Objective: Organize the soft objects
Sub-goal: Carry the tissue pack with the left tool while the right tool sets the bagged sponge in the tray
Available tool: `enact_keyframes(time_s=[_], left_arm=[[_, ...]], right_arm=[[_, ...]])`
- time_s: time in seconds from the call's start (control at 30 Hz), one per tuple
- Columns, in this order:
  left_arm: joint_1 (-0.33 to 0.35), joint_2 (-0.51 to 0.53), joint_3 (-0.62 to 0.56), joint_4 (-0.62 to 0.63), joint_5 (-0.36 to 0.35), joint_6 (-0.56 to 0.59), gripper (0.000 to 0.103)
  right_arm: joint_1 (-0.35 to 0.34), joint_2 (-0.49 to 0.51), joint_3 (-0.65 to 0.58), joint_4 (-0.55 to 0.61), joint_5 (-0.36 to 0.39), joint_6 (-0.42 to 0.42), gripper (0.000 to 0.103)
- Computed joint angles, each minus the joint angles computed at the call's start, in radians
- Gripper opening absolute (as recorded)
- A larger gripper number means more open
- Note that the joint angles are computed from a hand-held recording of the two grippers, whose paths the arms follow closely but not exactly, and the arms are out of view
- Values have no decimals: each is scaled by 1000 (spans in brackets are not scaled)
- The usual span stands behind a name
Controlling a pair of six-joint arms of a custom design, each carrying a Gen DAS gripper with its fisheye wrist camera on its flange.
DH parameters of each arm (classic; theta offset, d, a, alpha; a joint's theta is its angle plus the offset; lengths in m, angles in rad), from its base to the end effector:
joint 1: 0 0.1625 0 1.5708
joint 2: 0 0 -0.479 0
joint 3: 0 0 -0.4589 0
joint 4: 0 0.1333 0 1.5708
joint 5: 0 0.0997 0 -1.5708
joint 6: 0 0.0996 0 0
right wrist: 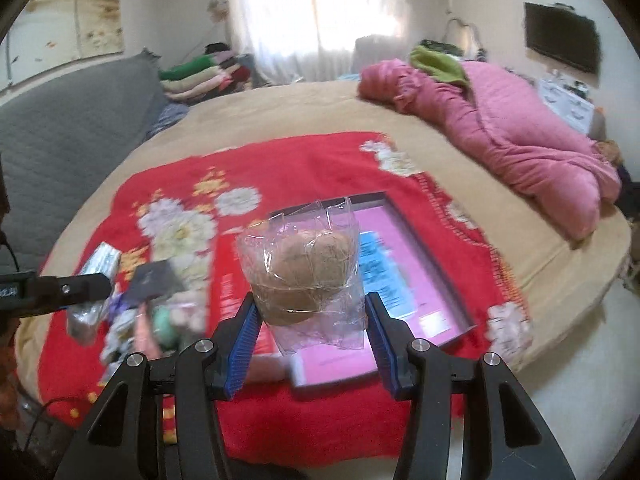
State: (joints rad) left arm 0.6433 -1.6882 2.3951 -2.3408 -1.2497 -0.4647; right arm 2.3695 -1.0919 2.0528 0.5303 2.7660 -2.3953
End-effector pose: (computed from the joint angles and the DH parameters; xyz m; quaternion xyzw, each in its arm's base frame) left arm -0.2199 -0.3707 0.2521 0.2214 0.9615 -0.1263 0.1026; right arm 0.3057 -0.2409 0.1671 -0.0007 -0.8263 0.4159 0.3797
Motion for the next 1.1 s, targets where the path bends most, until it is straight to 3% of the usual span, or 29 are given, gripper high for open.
enact_keyframes(time_s=[0.2, 0.3, 0.4, 0.57, 0.8, 1.1], left_arm=[[-65, 185, -53, -61, -20, 46, 53], [-81, 285, -84, -80, -18, 82, 53], [-99, 380, -116, -63, -19, 101, 53], [-117, 502, -148, -27, -2, 143, 53], [-82, 605, -197, 26, 5, 138, 53], [-57, 681, -231, 67, 23, 138, 53]], right_arm=[[-89, -142, 74, -92, -20, -162, 54], [-163, -225, 119, -168, -73, -293, 54], [-269, -282, 158, -211, -145, -392, 54], [-455, -397, 220, -296, -346, -516, 54], [-567, -363, 214, -281, -392, -578, 54], [-621, -324, 220, -288, -388, -636, 55]])
